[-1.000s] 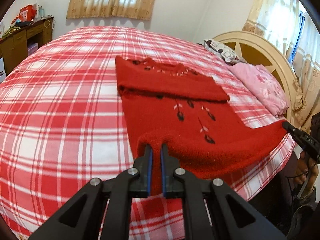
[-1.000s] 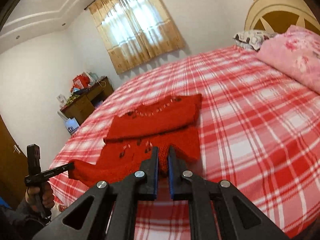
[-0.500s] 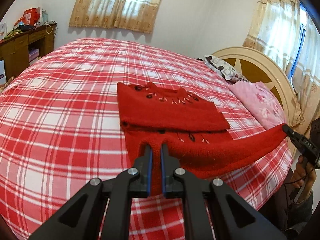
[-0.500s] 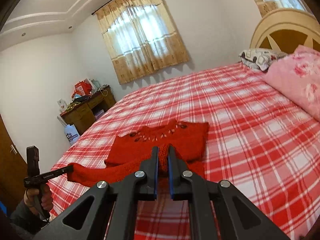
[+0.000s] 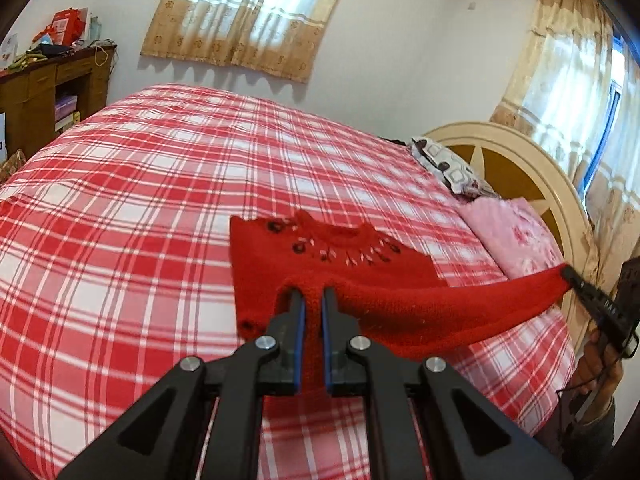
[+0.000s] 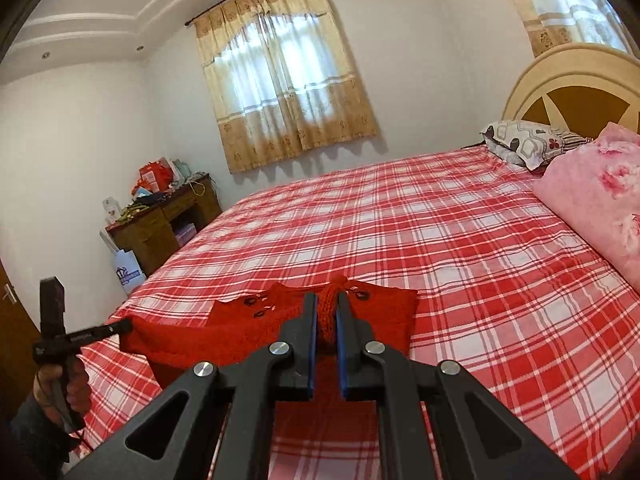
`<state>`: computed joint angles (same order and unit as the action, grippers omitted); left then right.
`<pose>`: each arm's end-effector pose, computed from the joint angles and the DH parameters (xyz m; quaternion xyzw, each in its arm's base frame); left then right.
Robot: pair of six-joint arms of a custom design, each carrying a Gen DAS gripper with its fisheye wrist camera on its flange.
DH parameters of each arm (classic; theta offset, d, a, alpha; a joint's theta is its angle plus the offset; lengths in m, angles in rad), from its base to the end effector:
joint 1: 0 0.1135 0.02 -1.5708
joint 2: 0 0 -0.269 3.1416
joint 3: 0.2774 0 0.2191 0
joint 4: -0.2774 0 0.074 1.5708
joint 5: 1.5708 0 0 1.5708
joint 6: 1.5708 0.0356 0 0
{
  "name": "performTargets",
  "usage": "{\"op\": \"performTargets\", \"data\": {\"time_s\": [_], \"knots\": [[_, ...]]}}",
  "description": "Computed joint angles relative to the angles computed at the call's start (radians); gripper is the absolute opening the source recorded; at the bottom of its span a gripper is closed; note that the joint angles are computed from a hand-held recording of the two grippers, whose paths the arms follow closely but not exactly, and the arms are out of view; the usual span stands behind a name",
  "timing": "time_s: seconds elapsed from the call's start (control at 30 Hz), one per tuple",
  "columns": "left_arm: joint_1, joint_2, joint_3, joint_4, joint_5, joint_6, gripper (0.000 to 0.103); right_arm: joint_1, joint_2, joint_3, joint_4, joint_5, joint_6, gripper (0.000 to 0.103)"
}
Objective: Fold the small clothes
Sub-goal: 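Lift the hem with both tools and fold it over onto the collar, then lower the hem onto the collar and open both tools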
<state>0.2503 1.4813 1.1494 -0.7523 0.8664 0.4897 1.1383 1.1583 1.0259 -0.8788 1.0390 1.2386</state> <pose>0.2587 0.0381 0.2837 0.2056 0.8625 -0.3008 0.3512 0.1024 0.1486 0.3136 0.1788 0.8264 0.0444 0.5321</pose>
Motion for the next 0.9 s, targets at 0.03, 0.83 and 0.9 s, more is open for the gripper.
{"op": "performTargets", "data": {"time_s": [0.03, 0.83, 0.9], "knots": [[-0.006, 0.015, 0.015, 0.008, 0.0, -0.017, 0.008, -0.031, -0.01, -0.017, 0.039, -0.022, -0.039, 0.007], [-0.304, 0.457, 0.176, 0.33, -0.325, -0.233, 0.014, -0.872, 0.407, -0.186, 0.755, -0.72, -0.578, 0.015], [-0.314, 0.456, 0.17, 0.376, -0.367, -0.262, 0.018, -0.847, 0.4, -0.176, 0.739, -0.695, -0.575, 0.036]]}}
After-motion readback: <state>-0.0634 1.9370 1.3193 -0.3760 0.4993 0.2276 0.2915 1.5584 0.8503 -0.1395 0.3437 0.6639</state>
